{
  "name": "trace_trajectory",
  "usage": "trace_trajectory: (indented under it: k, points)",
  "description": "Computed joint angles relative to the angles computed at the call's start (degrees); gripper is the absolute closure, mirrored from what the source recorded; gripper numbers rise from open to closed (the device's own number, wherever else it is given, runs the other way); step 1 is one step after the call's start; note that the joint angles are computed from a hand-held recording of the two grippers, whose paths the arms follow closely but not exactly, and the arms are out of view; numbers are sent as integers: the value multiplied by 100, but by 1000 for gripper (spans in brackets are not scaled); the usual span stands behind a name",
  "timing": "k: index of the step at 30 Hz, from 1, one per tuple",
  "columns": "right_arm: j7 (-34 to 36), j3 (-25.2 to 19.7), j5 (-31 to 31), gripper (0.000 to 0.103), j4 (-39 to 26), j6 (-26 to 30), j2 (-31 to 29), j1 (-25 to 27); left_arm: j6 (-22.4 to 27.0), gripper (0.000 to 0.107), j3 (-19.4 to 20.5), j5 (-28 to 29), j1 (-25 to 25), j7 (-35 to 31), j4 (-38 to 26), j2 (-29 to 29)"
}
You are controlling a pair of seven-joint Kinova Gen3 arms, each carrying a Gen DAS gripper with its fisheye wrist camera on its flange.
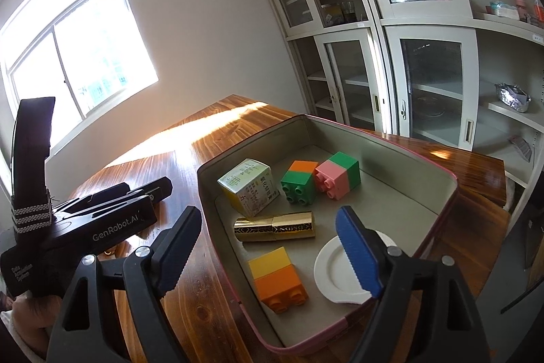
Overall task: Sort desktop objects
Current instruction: 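Move both grippers back over the table toward the remaining items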
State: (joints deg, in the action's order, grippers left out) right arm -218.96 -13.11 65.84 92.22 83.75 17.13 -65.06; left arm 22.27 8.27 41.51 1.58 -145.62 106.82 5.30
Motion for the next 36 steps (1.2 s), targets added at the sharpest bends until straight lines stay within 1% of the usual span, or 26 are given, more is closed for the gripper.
trace_trajectory:
  k: [4, 9, 18, 24, 28, 32, 36]
  points:
    - [221, 25, 37, 18, -171, -77, 98, 12, 48, 38, -73, 96, -138, -53, -29, 32]
    - [567, 118, 64, 18, -415, -271, 235, 12, 85, 38, -161, 65, -320, 39, -103, 117]
    - [1405, 381, 127, 18, -986, -710, 537, -26, 83, 38, -276, -10, -806, 236, -337, 300]
    - [2096, 596, 34, 18, -1435, -1183, 778, 6, 78, 38, -356, -322, -1136, 644, -599, 520]
    - [2537, 746, -172, 18, -1716, -1554, 937, 61, 60, 38, -343, -517, -1363, 845, -734, 647]
    - [3032, 891, -456, 18, -2020, -1864, 1115, 114, 48, 38, -365, -790, -1514, 1129, -885, 782]
    - [3511, 1018, -849, 18, -2267, -2241, 1240, 226, 57, 38, -430, -1174, -1581, 1556, -1111, 986]
